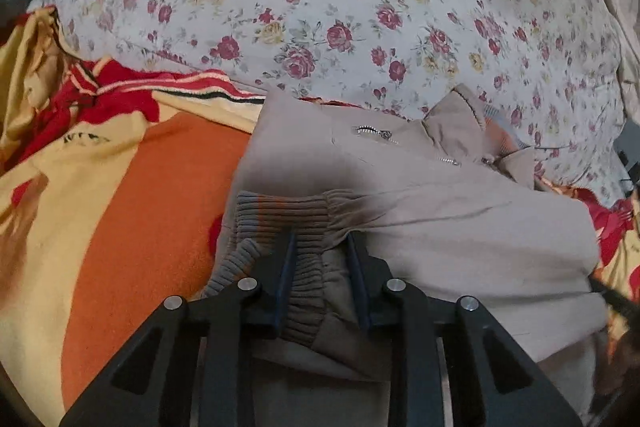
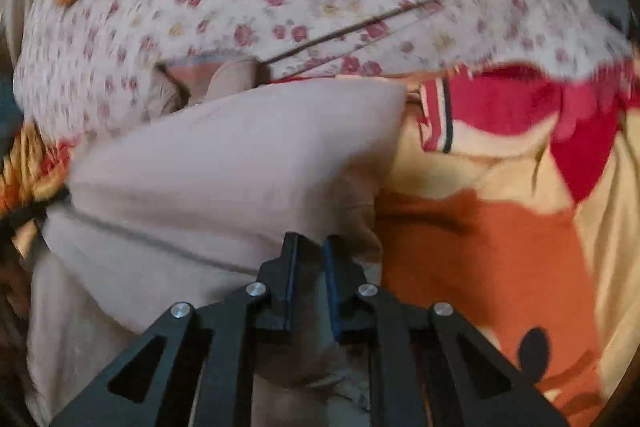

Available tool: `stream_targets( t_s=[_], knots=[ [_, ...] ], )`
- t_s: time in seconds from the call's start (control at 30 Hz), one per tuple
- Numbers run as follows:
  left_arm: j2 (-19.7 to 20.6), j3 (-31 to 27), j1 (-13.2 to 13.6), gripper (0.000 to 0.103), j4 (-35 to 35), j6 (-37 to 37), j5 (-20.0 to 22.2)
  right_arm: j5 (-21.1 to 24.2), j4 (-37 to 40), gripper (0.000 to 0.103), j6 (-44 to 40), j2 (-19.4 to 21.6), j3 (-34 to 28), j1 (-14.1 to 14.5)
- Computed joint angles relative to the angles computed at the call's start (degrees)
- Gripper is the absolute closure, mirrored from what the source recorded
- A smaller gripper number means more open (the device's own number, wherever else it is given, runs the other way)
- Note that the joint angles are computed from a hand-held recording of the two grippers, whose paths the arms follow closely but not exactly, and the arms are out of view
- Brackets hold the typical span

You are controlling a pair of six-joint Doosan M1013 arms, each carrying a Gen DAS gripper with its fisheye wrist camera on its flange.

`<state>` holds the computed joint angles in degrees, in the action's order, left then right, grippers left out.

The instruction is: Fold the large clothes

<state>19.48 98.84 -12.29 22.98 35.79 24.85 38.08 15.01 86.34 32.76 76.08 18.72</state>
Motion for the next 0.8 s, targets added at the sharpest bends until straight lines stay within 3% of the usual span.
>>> stream_targets(
  t_s=[0.03, 0.1, 0.2, 0.27, 0.33, 0.37, 0.4, 0.47, 0.6, 0.7, 0.77, 0.8],
  knots=[
    [0.0, -0.1, -0.2, 0.087, 0.8, -0.9, 0.5, -2.0, -1.0, 0.092, 1.6, -0.8, 0.2, 0.2],
    [0.2, -0.3, -0.4, 0.087, 2.1, -1.8, 0.7, -10.5, -2.8, 0.092, 4.9, -2.0, 1.4, 0.8],
    [0.3, -0.3, -0.4, 0.087, 2.4, -1.9, 0.7, -15.2, -1.4, 0.092, 4.3, -0.9, -0.3, 1.4],
    [0.2, -0.2, -0.4, 0.087, 2.1, -1.8, 0.5, -11.9, -1.7, 0.088, 4.8, 1.9, -4.1, 1.7],
    [0.2, -0.2, -0.3, 0.087, 1.5, -1.3, 0.1, -4.0, -8.5, 0.081, 11.1, 5.8, -9.3, 2.0],
    [0.1, -0.1, -0.2, 0.086, 0.5, -0.2, -0.6, 1.3, -10.0, 0.08, 13.1, 7.7, -11.9, 1.9],
    [0.1, 0.1, -0.1, 0.085, -0.4, 0.7, -1.1, 3.6, -8.5, 0.08, 13.2, 9.3, -12.8, 1.3],
    [0.1, 0.0, -0.1, 0.085, -0.4, 0.9, -0.9, 3.4, -5.1, 0.08, 12.3, 9.3, -13.0, 0.6],
    [0.2, 0.1, 0.3, 0.078, -4.0, 4.4, -2.2, 3.6, -9.2, 0.08, 12.9, 8.4, -13.0, 1.5],
    [0.3, 0.1, 0.8, 0.063, -9.4, 9.9, -4.0, -1.0, -7.4, 0.079, 11.3, 4.9, -9.6, 1.9],
    [0.5, 0.0, 0.9, 0.049, -13.4, 14.8, -4.7, -2.4, -5.6, 0.078, 7.4, 2.8, -7.7, 2.3],
    [0.6, -0.3, 0.8, 0.047, -13.4, 15.5, -4.2, -2.4, -5.5, 0.076, 4.9, 1.7, -6.7, 2.8]
  ],
)
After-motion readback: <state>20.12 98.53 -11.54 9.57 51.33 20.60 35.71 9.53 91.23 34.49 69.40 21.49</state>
